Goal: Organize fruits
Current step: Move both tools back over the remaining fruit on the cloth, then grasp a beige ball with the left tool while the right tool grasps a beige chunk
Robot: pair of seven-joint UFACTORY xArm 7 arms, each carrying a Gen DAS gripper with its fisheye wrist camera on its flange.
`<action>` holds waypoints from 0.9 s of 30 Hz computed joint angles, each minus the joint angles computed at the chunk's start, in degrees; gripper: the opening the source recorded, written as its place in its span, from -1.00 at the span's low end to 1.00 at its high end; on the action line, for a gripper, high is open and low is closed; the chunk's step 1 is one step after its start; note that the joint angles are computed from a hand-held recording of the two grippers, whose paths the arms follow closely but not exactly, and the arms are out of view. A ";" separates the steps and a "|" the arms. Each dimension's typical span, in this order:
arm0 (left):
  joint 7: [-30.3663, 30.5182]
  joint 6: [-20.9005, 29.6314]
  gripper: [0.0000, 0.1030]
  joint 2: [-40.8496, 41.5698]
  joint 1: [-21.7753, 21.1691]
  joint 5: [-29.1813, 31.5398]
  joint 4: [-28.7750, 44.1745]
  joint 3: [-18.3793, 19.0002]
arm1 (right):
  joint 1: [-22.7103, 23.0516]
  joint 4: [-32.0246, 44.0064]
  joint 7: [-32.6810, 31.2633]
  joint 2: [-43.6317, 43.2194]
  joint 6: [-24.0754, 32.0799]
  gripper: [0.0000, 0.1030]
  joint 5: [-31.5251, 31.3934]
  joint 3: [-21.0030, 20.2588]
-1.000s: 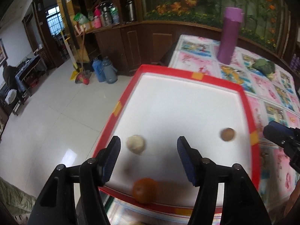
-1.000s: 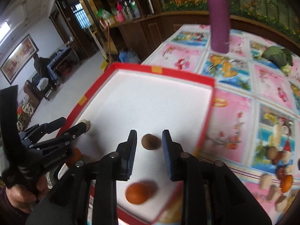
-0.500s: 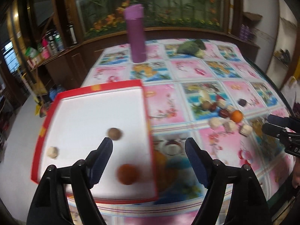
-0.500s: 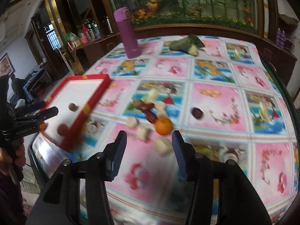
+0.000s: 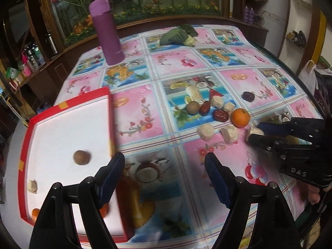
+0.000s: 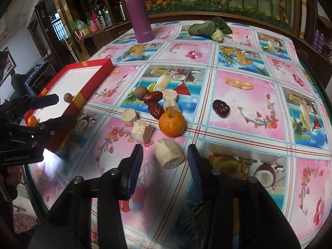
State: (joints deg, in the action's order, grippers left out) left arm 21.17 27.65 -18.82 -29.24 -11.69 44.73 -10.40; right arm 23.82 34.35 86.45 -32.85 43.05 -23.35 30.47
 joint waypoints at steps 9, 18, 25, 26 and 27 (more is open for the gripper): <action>-2.89 1.55 0.54 6.13 -0.04 3.24 3.94 -2.96 | -0.04 -4.49 1.43 -3.73 -4.36 -0.39 0.93 -0.65; -7.25 1.86 0.25 12.43 -0.42 6.76 8.45 -4.33 | -1.36 -8.40 4.64 -10.96 -5.02 -0.39 3.67 0.12; -3.15 2.82 -0.40 13.27 -1.34 -0.46 9.54 -3.61 | -2.58 -8.86 5.36 -12.45 -5.19 -0.39 4.32 1.28; -2.86 2.68 -0.47 13.09 -1.39 -0.85 9.36 -3.63 | -2.70 -9.05 5.52 -12.73 -5.49 -0.39 4.31 1.37; -3.17 2.63 -0.53 12.97 -1.30 -0.73 9.27 -3.66 | -2.85 -9.20 5.71 -12.98 -5.80 -0.39 4.27 1.53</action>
